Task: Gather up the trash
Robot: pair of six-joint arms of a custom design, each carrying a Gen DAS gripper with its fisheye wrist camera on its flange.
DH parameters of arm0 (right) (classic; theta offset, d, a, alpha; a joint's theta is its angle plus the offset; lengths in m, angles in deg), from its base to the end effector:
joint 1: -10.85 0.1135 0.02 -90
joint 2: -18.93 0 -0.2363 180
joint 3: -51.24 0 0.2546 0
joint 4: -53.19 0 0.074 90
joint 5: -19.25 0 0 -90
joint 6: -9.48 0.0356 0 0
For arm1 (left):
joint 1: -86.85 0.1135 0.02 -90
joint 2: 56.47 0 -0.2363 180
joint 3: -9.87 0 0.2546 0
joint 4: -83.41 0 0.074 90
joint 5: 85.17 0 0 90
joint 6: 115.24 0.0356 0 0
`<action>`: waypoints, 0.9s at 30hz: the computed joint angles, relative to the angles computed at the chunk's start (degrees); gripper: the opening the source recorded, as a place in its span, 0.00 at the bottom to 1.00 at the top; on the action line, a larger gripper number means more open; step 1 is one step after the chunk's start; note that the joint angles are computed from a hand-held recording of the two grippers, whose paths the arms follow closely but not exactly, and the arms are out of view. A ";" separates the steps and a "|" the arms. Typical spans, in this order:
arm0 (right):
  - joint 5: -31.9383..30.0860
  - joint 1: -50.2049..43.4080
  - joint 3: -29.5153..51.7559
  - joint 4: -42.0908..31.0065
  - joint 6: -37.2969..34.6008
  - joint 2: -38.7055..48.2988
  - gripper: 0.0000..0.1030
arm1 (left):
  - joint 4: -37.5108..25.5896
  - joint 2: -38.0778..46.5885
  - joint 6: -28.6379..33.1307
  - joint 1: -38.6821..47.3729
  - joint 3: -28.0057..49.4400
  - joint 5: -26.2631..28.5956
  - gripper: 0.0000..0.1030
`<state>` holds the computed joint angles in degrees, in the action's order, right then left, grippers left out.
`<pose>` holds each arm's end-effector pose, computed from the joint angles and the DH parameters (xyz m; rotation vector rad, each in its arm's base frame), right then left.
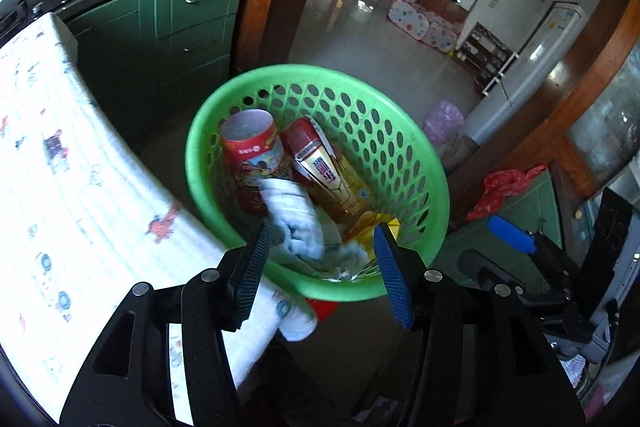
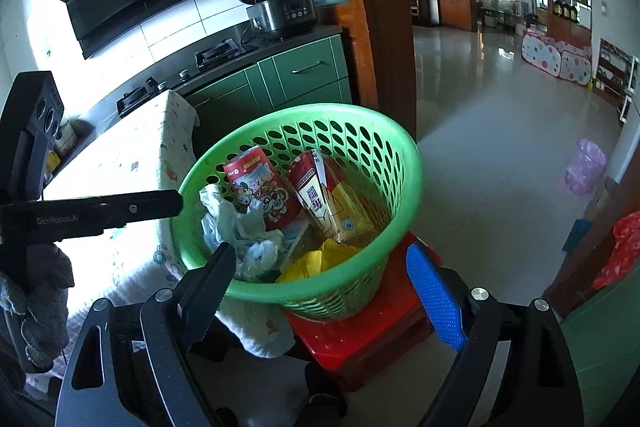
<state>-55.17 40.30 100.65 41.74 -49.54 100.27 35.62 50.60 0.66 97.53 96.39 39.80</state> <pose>0.2478 0.1289 0.1381 0.1663 2.2983 0.2268 0.3633 0.0477 0.1541 0.4869 2.4914 -0.6058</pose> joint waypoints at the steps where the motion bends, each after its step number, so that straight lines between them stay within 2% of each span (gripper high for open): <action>1: 0.10 0.28 -0.30 -0.02 0.31 -0.43 0.82 | -0.02 -0.83 0.16 0.59 -0.46 0.05 0.58; 6: 1.17 2.29 -1.10 -0.69 1.99 -2.54 0.82 | 0.17 -7.05 2.26 4.85 -4.82 0.24 0.66; 14: 5.25 8.88 -0.62 -3.69 4.34 -6.37 0.84 | -1.22 -16.32 6.59 14.87 -9.59 0.90 0.72; 22: 14.53 19.89 4.07 -9.54 6.30 -6.27 0.87 | -2.26 -21.86 12.14 26.41 -11.74 3.24 0.80; 27: 18.48 25.59 7.53 -12.55 6.90 -4.23 0.89 | -4.21 -23.93 15.63 33.61 -12.04 6.74 0.87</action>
<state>-36.70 65.89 108.19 29.19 -42.64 96.04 31.41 26.66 16.29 131.14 84.34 46.53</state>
